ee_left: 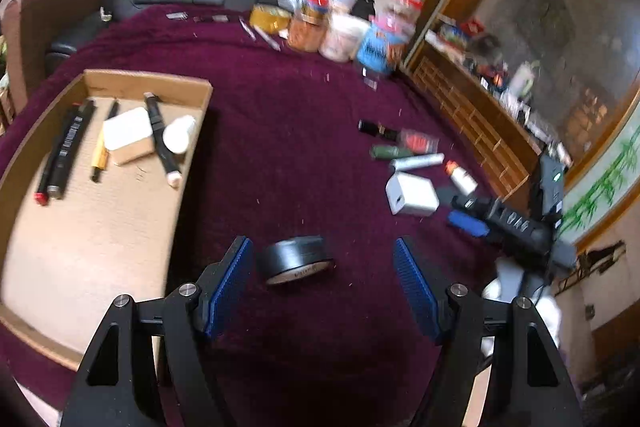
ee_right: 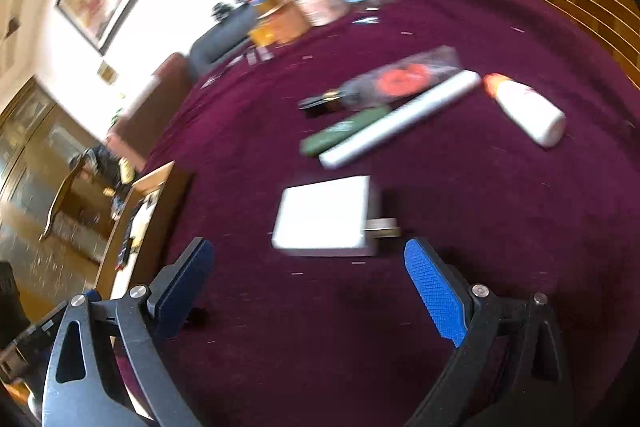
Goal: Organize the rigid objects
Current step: 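Grasp the black tape roll on the cloth with the left gripper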
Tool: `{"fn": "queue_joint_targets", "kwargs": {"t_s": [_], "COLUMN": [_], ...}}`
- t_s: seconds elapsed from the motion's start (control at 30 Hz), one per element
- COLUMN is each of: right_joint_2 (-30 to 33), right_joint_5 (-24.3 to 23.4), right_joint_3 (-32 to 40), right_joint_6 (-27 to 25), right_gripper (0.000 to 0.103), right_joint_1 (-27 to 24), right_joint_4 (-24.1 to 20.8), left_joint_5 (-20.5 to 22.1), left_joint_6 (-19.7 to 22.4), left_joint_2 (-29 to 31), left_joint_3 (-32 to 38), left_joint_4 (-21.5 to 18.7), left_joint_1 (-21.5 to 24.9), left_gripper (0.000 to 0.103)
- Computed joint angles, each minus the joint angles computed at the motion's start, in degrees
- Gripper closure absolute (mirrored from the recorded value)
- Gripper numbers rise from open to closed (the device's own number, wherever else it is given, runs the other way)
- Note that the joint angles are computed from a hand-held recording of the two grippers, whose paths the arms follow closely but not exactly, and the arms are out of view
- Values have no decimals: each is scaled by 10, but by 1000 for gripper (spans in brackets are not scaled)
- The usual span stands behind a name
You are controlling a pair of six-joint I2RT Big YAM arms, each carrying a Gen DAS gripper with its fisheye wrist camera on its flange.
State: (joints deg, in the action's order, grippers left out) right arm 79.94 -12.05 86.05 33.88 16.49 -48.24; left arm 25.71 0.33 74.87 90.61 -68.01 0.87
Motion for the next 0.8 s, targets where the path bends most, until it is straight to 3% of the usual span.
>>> {"fn": "queue_joint_targets", "kwargs": {"t_s": [0.17, 0.33, 0.43, 0.63, 0.7, 0.8], "right_joint_2": [-4, 3, 4, -11, -9, -5], "right_joint_5": [-44, -57, -70, -110, -108, -105], "right_joint_3": [-15, -13, -17, -47, -45, -39], "right_joint_6": [36, 36, 41, 70, 67, 63], "right_gripper": [5, 5, 5, 5, 5, 5], "right_joint_1": [-14, -14, -17, -32, -31, -30], "right_joint_4": [22, 32, 45, 91, 87, 81], "left_joint_5": [-133, -72, -66, -20, -23, -61], "left_joint_6": [32, 50, 64, 37, 36, 47], "left_joint_2": [7, 65, 99, 105, 93, 61], "left_joint_3": [-34, 4, 40, 93, 89, 50], "left_joint_4": [66, 26, 7, -5, -7, 2], "left_joint_1": [-42, -46, -57, -35, -24, -19], "left_gripper": [33, 33, 33, 32, 30, 28]}}
